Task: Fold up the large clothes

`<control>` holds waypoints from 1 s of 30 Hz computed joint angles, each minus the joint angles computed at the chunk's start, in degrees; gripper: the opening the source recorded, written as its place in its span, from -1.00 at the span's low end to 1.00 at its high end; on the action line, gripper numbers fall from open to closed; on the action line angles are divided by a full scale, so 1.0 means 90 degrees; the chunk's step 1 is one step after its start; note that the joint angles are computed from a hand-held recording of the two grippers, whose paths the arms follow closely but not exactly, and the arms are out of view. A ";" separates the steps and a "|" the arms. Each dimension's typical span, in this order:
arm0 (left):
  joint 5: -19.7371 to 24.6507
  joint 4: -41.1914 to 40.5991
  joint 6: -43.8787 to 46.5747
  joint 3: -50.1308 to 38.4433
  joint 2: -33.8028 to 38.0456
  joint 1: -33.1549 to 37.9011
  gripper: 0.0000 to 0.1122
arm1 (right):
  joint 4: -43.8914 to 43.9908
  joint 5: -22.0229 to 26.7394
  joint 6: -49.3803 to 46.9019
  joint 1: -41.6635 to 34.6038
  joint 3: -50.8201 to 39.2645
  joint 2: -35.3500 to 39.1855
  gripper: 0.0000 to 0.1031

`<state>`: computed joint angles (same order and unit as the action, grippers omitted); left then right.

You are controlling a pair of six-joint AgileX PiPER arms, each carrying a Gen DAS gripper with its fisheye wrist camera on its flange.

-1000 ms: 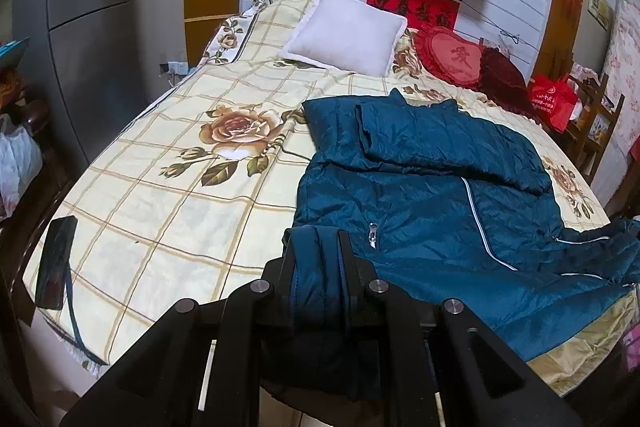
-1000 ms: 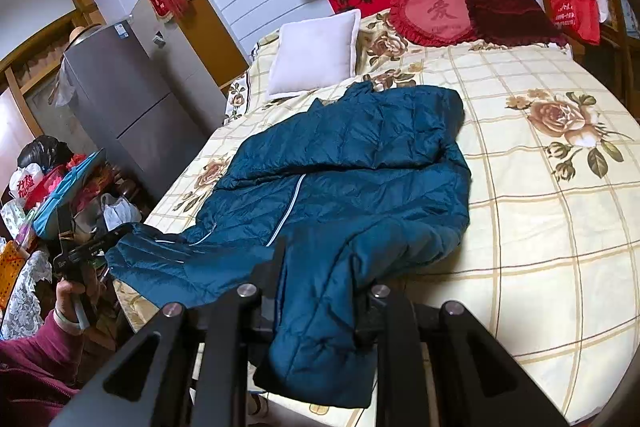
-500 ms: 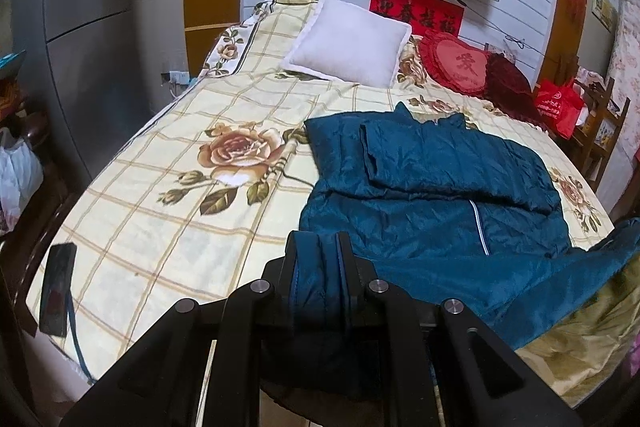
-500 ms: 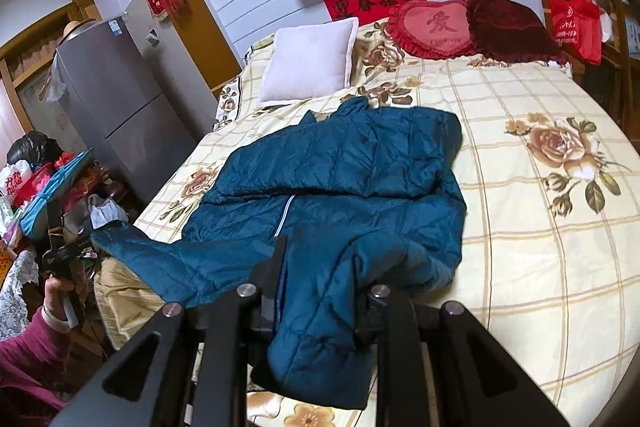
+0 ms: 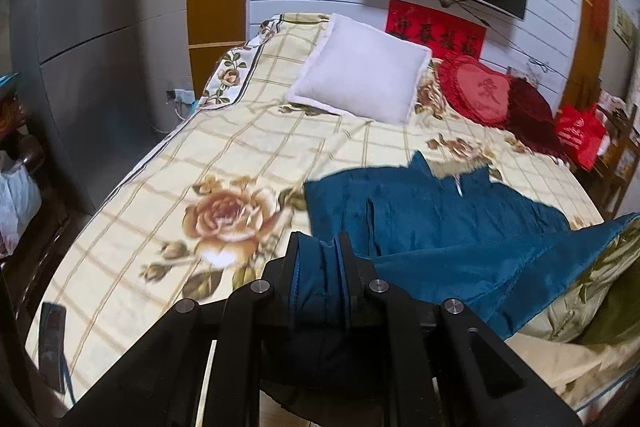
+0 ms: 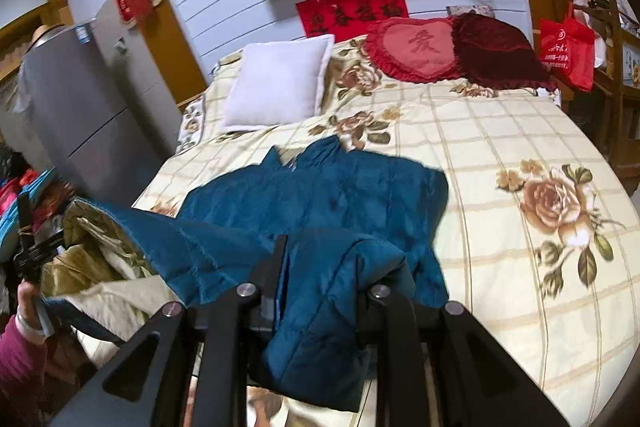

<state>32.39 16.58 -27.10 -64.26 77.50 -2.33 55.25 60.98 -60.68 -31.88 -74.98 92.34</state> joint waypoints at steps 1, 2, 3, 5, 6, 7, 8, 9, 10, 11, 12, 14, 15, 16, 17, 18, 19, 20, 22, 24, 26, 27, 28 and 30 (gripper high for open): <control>0.0038 0.0070 -0.0089 -0.0271 0.0280 -0.0006 -0.41 | -0.0084 -0.0166 0.0182 0.0173 -0.0253 0.0206 -0.58; 0.0061 0.0085 -0.0135 -0.0522 0.0544 0.0010 -0.41 | -0.0164 -0.0283 0.0338 0.0302 -0.0466 0.0377 -0.58; 0.0047 0.0085 -0.0194 -0.0736 0.0786 0.0039 -0.41 | -0.0281 -0.0415 0.0581 0.0466 -0.0795 0.0648 -0.58; 0.0049 0.0039 -0.0249 -0.1195 0.1273 0.0096 -0.41 | -0.0452 -0.0597 0.0965 0.0683 -0.1322 0.1103 -0.58; 0.0057 0.0063 -0.0333 -0.1452 0.1553 0.0109 -0.41 | -0.0576 -0.0684 0.1231 0.0807 -0.1669 0.1411 -0.58; 0.0043 0.0057 -0.0395 -0.1683 0.1826 0.0132 -0.41 | -0.0692 -0.0754 0.1477 0.0913 -0.1988 0.1704 -0.58; 0.0042 0.0103 -0.0485 -0.1888 0.2076 0.0130 -0.41 | -0.0784 -0.0815 0.1666 0.1002 -0.2195 0.1898 -0.58; 0.0043 0.0209 -0.0636 -0.2176 0.2432 0.0119 -0.41 | -0.0936 -0.0897 0.1950 0.1126 -0.2541 0.2215 -0.58; -0.0003 0.0277 -0.0735 -0.2361 0.2688 0.0122 -0.41 | -0.1067 -0.0975 0.2164 0.1230 -0.2812 0.2471 -0.58; -0.0044 0.0391 -0.0871 -0.2512 0.2906 0.0110 -0.41 | -0.1216 -0.1031 0.2400 0.1335 -0.3144 0.2762 -0.58; -0.0050 0.0487 -0.0968 -0.2676 0.3103 0.0109 -0.41 | -0.1288 -0.1079 0.2519 0.1397 -0.3338 0.2958 -0.58; 0.0008 0.1022 -0.1429 -0.3065 0.3565 0.0071 -0.41 | -0.1481 -0.1101 0.2913 0.1532 -0.3972 0.3538 -0.58; 0.0058 0.1291 -0.1644 -0.3290 0.3800 0.0073 -0.41 | -0.1559 -0.1057 0.3102 0.1579 -0.4301 0.3807 -0.58; 0.0081 0.1465 -0.1816 -0.3489 0.4013 0.0112 -0.41 | -0.1607 -0.1039 0.3239 0.1615 -0.4549 0.4023 -0.58; 0.0077 0.1383 -0.1800 -0.3685 0.4210 0.0207 -0.41 | -0.1701 -0.1049 0.3494 0.1682 -0.4942 0.4376 -0.58; 0.0039 0.1057 -0.1590 -0.3843 0.4363 0.0342 -0.41 | -0.1773 -0.1080 0.3648 0.1725 -0.5118 0.4557 -0.58; -0.0037 0.0648 -0.1350 -0.3893 0.4440 0.0487 -0.41 | -0.1879 -0.1130 0.3923 0.1782 -0.5424 0.4873 -0.58; -0.0106 0.0306 -0.1141 -0.3922 0.4483 0.0600 -0.41 | -0.1898 -0.1196 0.4078 0.1814 -0.5569 0.5059 -0.58; -0.0557 -0.0566 -0.0570 -0.3588 0.4315 0.0888 -0.39 | -0.1881 -0.1361 0.4303 0.1880 -0.5783 0.5394 -0.58; -0.0802 -0.0694 -0.0391 -0.3228 0.4039 0.0964 -0.18 | -0.2047 -0.1368 0.4480 0.1991 -0.6193 0.5709 -0.52; -0.1126 -0.0784 -0.0137 -0.2651 0.3561 0.1016 0.01 | -0.2246 -0.1189 0.4693 0.2052 -0.6520 0.5849 -0.48; -0.1285 -0.0888 0.0014 -0.2371 0.3330 0.1035 0.03 | -0.2257 -0.1031 0.4833 0.2040 -0.6717 0.5920 -0.43; -0.1391 -0.1152 0.0315 -0.2144 0.3132 0.1061 0.07 | -0.2018 -0.0978 0.4743 0.1975 -0.6660 0.5863 -0.37; -0.1463 -0.1687 0.0883 -0.1859 0.2856 0.1067 0.14 | -0.1052 -0.1288 0.3935 0.1785 -0.5781 0.5347 -0.02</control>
<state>19.22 1.40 -19.15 -80.99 103.21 7.27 45.79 49.39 -25.26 -15.82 -127.01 140.47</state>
